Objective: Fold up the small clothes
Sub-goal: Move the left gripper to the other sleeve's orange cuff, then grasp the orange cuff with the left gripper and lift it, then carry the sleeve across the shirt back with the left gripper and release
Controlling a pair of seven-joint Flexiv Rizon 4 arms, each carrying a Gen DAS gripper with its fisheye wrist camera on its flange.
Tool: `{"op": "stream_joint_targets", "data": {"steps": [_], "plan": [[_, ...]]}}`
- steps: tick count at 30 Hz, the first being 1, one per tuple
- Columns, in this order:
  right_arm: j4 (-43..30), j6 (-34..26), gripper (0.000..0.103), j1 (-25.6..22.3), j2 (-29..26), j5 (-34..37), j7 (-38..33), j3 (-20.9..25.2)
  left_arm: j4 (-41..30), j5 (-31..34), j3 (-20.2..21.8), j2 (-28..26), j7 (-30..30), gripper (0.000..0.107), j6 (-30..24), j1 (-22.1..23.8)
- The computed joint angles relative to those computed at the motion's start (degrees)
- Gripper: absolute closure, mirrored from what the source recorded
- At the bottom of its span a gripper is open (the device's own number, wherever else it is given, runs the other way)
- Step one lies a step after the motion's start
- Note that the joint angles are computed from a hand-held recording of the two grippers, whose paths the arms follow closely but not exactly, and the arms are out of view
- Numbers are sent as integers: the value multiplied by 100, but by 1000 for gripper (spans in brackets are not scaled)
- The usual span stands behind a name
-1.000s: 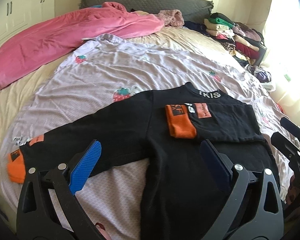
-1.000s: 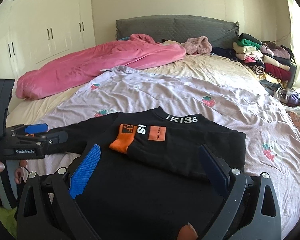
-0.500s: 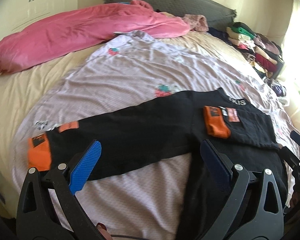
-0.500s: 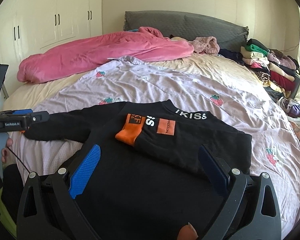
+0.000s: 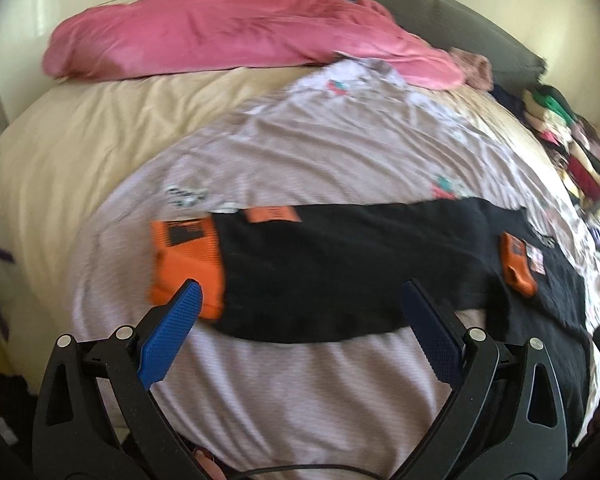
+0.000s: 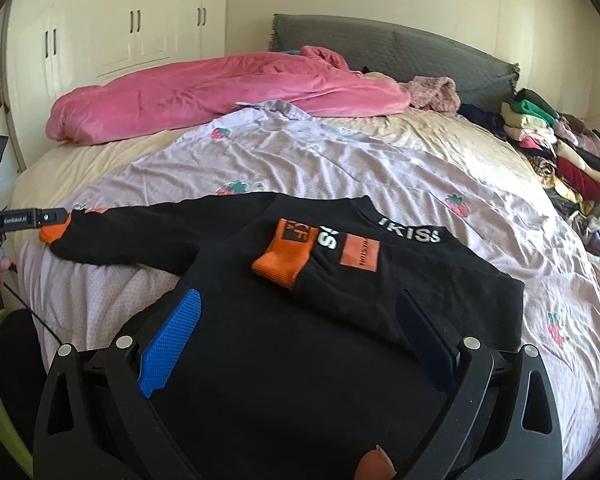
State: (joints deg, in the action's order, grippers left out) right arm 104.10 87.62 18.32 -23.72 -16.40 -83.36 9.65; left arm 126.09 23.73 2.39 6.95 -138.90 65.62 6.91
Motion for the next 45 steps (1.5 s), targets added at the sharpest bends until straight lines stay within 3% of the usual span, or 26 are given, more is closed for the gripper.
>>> {"op": "stream_joint_targets", "data": {"steps": [6,9,14,16,20,25,28,36,40,45], "plan": [[-143,-155,6,-129,-137,105,-277,273,253,-13,157,130,-188,14,-17,226],[-238,-293,6,-217,-221,225,-469,443,589,-735,390,13,217,14,500,215],[-336,-499,6,-253,-305,450,-740,600,772,-922,379,-60,148,18,715,389],[-348,-547,6,-206,-326,494,-784,574,782,-877,354,-98,37,31,761,447],[-373,-594,6,-184,-364,606,-873,587,688,-774,314,-239,-151,41,728,469],[-491,-693,6,-381,-406,965,-1054,817,610,-580,342,-273,-321,84,776,424],[-540,-691,6,-439,-420,1139,-1111,873,614,-694,351,-259,-142,95,904,362],[-614,-650,6,-623,-449,1506,-1279,1009,384,-731,127,-124,23,98,1205,213],[-582,-526,6,-668,-415,1592,-1266,965,199,-1137,37,-227,442,99,1470,-23],[-534,-379,6,-727,-381,1611,-1177,867,-274,-881,-148,-412,425,99,1415,-207]]}}
